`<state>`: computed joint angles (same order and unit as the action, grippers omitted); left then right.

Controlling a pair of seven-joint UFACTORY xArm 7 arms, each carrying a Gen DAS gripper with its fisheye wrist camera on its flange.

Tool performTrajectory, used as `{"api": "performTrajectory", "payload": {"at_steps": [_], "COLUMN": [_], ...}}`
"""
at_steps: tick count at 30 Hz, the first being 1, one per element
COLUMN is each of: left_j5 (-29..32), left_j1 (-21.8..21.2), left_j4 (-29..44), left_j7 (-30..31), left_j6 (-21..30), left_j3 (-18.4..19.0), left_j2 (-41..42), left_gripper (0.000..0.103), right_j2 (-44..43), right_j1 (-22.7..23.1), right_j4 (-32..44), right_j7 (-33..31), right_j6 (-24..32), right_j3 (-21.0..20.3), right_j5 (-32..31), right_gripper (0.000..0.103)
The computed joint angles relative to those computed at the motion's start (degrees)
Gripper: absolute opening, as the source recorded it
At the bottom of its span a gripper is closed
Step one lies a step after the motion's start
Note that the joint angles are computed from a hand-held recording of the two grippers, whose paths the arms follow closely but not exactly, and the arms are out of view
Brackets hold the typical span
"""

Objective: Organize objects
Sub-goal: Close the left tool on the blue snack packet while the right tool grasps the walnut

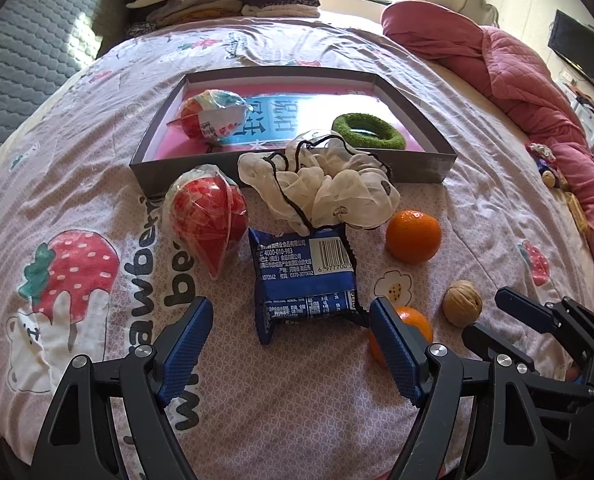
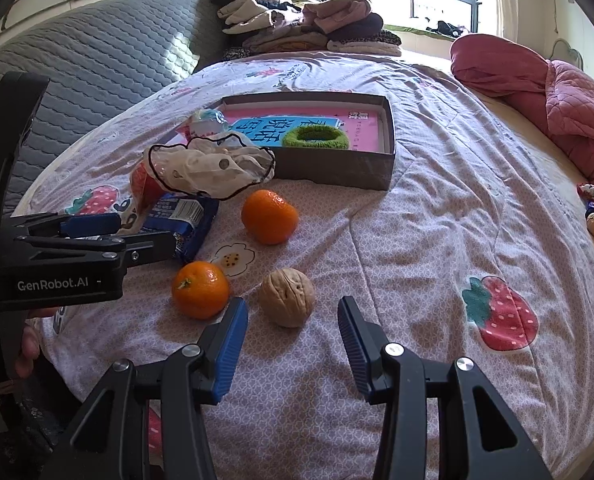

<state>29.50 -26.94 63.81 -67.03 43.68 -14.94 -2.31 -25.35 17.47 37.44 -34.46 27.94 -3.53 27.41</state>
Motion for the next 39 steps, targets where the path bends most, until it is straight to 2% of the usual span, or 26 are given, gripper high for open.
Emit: {"api": "performTrajectory", "payload": {"at_steps": [29, 39], "left_j5": [0.82, 1.75], "left_j1": [-0.84, -1.38], "left_j4": [2.52, 3.44], "left_j7": [-5.26, -5.54], "left_j6": [-0.34, 0.14], "left_j3": [2.14, 2.62], "left_j2": [4.58, 5.73], "left_gripper": [0.082, 0.077], "right_j2": [4.6, 5.14], "right_j1": [1.25, 2.47], "right_j4": [0.4, 0.02], "right_j7": [-1.2, -2.99], "right_j6": [-5.62, -7.7], "right_j3": [0.87, 0.69], "right_j5": [0.24, 1.69], "right_gripper": [0.046, 0.035]}}
